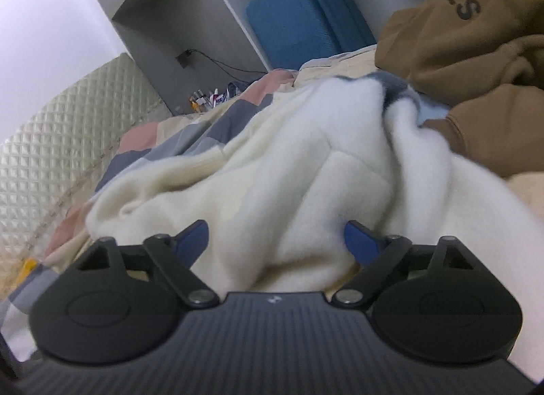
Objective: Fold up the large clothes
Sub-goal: 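Close the left gripper on the sweater while the right gripper grasps another edge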
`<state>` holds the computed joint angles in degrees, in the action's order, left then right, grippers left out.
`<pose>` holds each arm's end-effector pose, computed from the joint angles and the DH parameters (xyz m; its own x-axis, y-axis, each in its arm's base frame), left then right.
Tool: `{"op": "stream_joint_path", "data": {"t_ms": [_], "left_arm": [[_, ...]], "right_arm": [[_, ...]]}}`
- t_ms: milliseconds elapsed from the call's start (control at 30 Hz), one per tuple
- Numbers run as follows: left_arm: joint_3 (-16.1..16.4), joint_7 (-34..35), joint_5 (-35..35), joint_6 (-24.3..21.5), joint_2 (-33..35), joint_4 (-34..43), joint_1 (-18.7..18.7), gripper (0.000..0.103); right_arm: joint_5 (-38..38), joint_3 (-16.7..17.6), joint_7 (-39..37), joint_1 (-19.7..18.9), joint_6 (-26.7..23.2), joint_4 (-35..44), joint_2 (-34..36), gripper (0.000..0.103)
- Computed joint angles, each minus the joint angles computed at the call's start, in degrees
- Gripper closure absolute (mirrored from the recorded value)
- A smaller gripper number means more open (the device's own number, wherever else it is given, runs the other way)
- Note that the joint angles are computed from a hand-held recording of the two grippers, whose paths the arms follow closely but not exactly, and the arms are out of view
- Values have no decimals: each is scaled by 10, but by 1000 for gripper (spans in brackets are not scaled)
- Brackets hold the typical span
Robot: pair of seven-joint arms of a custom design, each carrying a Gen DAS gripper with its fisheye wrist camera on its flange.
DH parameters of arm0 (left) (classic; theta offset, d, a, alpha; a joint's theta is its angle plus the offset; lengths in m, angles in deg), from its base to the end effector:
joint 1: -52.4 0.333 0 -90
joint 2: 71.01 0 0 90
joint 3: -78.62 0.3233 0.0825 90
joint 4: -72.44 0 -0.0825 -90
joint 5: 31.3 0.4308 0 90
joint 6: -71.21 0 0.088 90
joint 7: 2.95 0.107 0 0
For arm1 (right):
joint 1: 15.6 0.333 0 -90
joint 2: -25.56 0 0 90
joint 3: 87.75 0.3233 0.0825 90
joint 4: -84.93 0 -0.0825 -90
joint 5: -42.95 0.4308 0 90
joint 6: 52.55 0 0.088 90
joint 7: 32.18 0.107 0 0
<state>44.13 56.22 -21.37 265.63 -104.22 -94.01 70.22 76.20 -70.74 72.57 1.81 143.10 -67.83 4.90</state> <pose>0.3874 -0.1241 0.3944 -0.0414 -0.9990 0.0178 -0.5431 0.0075 -0.8396 0.4136 0.2125 0.4535 0.0261 -0.8584 -0.5124 -0.5633 0.4108 -0.7169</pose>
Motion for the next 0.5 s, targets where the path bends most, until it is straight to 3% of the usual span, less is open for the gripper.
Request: {"op": "stream_joint_path", "data": {"t_ms": [67, 133, 200, 267, 400, 467, 500], "left_arm": [[-16, -7, -9, -12, 3, 4, 18, 6], [-41, -15, -10, -13, 5, 10, 45, 9], [-42, -22, -10, -9, 3, 8, 51, 15], [-27, -25, -7, -5, -3, 1, 44, 28], [75, -32, 2, -7, 3, -10, -28, 54], [137, -37, 9, -9, -3, -18, -75, 70], [165, -41, 11, -11, -13, -24, -96, 73]], "right_arm": [[0, 26, -19, -31, -10, 7, 6, 32], [-5, 21, -24, -31, -16, 8, 11, 46], [-15, 9, -26, -24, -29, 4, 7, 65], [-18, 42, -29, -56, -37, -1, -8, 74], [-32, 32, -20, -39, -18, -26, -42, 79], [-27, 43, -16, -46, -16, -37, -66, 80], [-22, 52, -11, -52, -20, -39, -75, 81]]}}
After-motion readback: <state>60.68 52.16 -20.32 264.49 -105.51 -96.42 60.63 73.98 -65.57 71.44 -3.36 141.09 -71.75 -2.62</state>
